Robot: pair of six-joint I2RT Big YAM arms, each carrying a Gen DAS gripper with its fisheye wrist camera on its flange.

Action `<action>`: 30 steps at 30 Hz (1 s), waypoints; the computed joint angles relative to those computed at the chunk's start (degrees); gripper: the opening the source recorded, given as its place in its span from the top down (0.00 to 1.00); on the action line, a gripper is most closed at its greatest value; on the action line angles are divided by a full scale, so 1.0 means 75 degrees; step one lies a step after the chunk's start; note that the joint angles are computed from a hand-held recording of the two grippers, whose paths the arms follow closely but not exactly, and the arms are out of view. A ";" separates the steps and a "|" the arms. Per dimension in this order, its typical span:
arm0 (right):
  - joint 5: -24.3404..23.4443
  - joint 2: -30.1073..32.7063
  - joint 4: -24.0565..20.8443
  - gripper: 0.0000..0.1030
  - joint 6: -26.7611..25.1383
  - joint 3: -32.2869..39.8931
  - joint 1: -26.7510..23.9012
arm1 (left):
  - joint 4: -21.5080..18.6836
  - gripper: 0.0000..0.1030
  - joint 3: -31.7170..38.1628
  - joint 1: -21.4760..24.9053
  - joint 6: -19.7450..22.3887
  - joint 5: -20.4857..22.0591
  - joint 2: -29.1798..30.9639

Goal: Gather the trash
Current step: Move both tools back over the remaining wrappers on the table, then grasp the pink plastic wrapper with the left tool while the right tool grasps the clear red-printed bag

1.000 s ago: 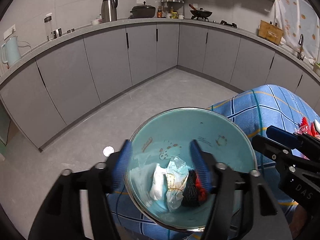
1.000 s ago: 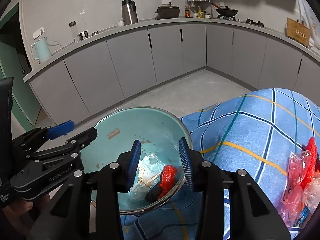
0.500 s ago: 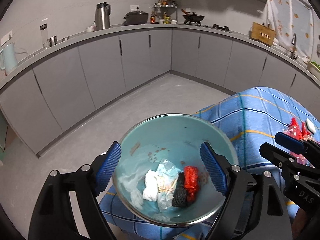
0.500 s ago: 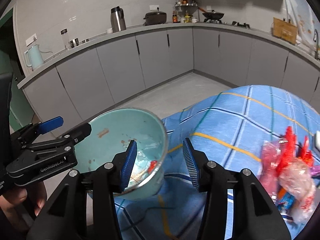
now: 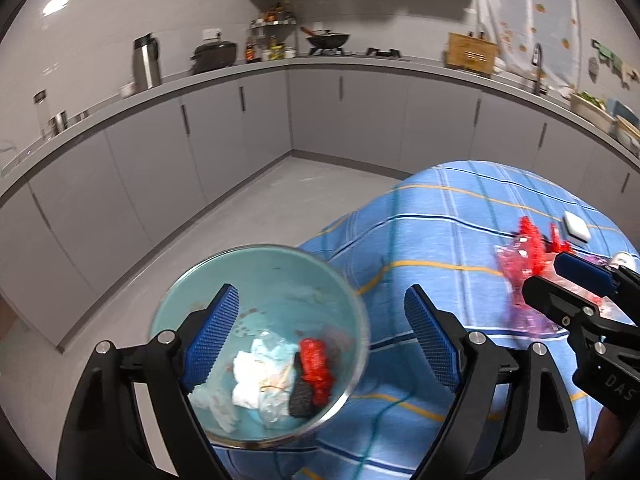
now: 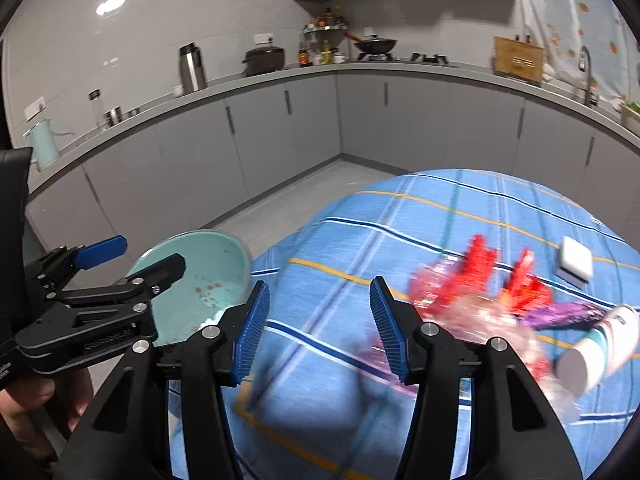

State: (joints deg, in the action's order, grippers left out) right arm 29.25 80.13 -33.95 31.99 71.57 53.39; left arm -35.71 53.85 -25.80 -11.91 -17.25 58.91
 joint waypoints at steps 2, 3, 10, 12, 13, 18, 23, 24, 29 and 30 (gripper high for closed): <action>0.0095 -0.0260 -0.0034 0.49 0.0149 -0.0271 -0.0069 | 0.0017 0.18 0.0090 -0.0255 -0.0024 -0.0058 0.0097; 0.0164 -0.0392 -0.0063 0.49 0.0216 -0.0407 -0.0098 | 0.0011 0.18 0.0141 -0.0363 -0.0038 -0.0085 0.0150; 0.0675 -0.1306 -0.0420 0.48 0.0675 -0.1265 -0.0356 | 0.0041 0.18 0.0442 -0.1108 -0.0053 -0.0208 0.0520; 0.0786 -0.1542 -0.0530 0.47 0.0889 -0.1505 -0.0425 | 0.0071 0.17 0.0543 -0.1286 -0.0010 -0.0222 0.0642; 0.0834 -0.1620 -0.0601 0.47 0.0949 -0.1577 -0.0460 | 0.0092 0.17 0.0597 -0.1383 0.0009 -0.0236 0.0711; 0.1011 -0.1992 -0.0893 0.47 0.1265 -0.1947 -0.0623 | 0.0183 0.15 0.0824 -0.1783 0.0078 -0.0207 0.1031; 0.1167 -0.2214 -0.1021 0.46 0.1455 -0.2154 -0.0703 | 0.0326 0.15 0.1083 -0.2152 0.0267 -0.0297 0.1541; 0.1191 -0.2251 -0.1034 0.45 0.1473 -0.2197 -0.0713 | 0.0329 0.15 0.1138 -0.2157 0.0299 -0.0253 0.1640; 0.1277 -0.2373 -0.1082 0.44 0.1527 -0.2351 -0.0731 | 0.0312 0.15 0.1419 -0.2242 0.0339 -0.0171 0.2169; 0.1260 -0.2396 -0.1054 0.44 0.1535 -0.2383 -0.0745 | 0.0310 0.15 0.1453 -0.2251 0.0356 -0.0169 0.2252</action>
State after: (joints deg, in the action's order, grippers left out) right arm 38.70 62.16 -41.86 43.50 53.70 47.81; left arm -33.38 64.75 -42.68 -9.24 -18.51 75.80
